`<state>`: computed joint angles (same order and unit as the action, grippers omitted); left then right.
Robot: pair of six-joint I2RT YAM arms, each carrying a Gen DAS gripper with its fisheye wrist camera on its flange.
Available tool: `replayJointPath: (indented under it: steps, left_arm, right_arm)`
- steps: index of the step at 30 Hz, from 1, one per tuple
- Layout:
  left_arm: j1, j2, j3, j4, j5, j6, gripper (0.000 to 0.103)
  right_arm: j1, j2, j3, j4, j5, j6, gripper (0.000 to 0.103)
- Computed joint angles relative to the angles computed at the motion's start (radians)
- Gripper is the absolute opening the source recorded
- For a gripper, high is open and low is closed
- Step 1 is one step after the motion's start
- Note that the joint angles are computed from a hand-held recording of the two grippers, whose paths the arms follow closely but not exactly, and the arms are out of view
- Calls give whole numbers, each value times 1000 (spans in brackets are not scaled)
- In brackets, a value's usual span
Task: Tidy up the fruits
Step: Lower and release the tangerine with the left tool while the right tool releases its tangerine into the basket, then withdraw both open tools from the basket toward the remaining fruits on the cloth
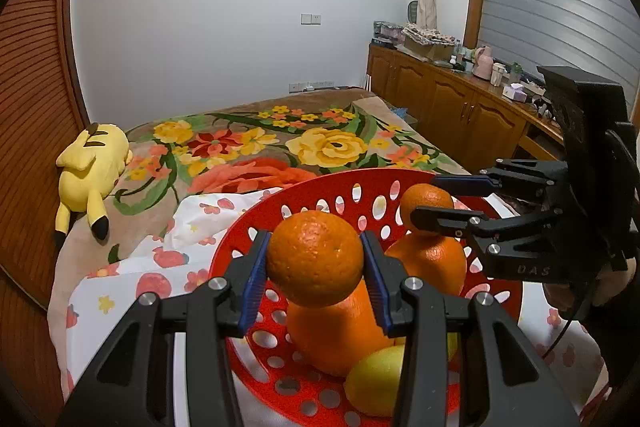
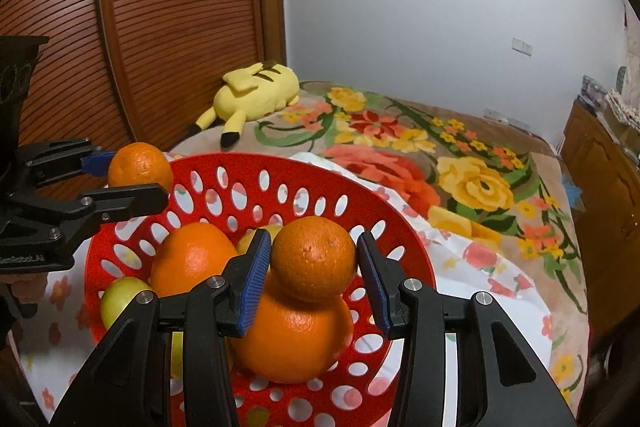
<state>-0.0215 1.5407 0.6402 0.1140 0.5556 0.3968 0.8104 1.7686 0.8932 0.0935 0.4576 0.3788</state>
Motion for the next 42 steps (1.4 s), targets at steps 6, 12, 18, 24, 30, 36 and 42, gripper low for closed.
replayJointPath:
  steps: [6,12,18,24,30,36,42]
  left_arm:
    - [-27,21,26,-7,-22,-8,43]
    - [-66,77,75,-24,-61,-17,43]
    - [-93,106,126,-52,-92,-19,43]
    - [-124,128,147,-58,-129,-35,43]
    - [-135,139,156,-63,-151,-44,44]
    - [-129,122,144,-56,-150,-54,48]
    - [-94,73,100,-56,-120,-53,55]
  right_arm:
    - [-9,-6,-7,19,-4,-1,45]
    - [-6,-40,-41,36,14,-7,45]
    - [0,-87,-89,58,20,2,45]
    - [9,-108,-112,59,32,8,45]
    - [16,-118,-123,60,33,13,45]
    - [31,-129,-140,57,44,31,45]
    - [64,-151,-152,34,74,59,45]
